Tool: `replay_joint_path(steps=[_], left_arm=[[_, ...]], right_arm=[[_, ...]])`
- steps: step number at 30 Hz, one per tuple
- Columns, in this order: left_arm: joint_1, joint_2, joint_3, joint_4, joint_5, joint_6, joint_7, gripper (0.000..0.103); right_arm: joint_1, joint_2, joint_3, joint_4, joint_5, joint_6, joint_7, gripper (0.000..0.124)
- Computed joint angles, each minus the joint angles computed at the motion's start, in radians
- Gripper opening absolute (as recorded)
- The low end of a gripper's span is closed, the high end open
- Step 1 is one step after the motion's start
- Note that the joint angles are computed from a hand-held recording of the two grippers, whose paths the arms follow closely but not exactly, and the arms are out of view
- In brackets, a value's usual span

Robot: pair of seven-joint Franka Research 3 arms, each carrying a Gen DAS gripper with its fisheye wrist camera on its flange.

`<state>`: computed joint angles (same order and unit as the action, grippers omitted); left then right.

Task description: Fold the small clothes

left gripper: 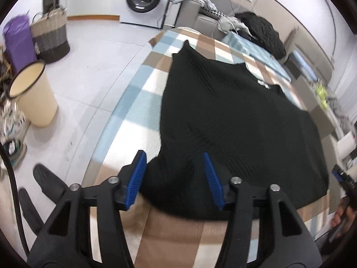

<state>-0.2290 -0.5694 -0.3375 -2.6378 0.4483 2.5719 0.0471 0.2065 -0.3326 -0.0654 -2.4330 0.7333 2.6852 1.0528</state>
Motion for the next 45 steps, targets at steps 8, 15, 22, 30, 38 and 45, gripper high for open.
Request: replay_joint_path(steps=[8, 15, 22, 30, 38, 45], left_arm=[[-0.082, -0.109, -0.028, -0.12, -0.095, 0.071, -0.121, 0.054], [-0.007, -0.014, -0.069, -0.074, -0.028, 0.102, -0.181, 0.054], [0.122, 0.125, -0.128, 0.037, 0.14, 0.106, -0.367, 0.02], [0.06, 0.13, -0.086, 0.082, 0.244, 0.012, -0.424, 0.015], [0.028, 0.231, -0.121, 0.281, 0.391, -0.191, -0.349, 0.014], [-0.049, 0.563, -0.108, 0.67, 0.646, -0.137, -0.108, 0.012]], right_arm=[[0.044, 0.052, 0.0, 0.06, 0.112, -0.07, -0.082, 0.063], [0.054, 0.069, 0.026, 0.075, 0.156, -0.091, -0.136, 0.064], [0.059, 0.066, 0.041, 0.065, 0.167, -0.043, -0.127, 0.067], [0.061, 0.086, 0.057, 0.062, 0.086, -0.031, -0.063, 0.067], [0.051, 0.108, 0.05, 0.07, 0.069, -0.059, -0.047, 0.067], [0.037, 0.08, 0.044, 0.051, 0.055, -0.051, -0.032, 0.071]])
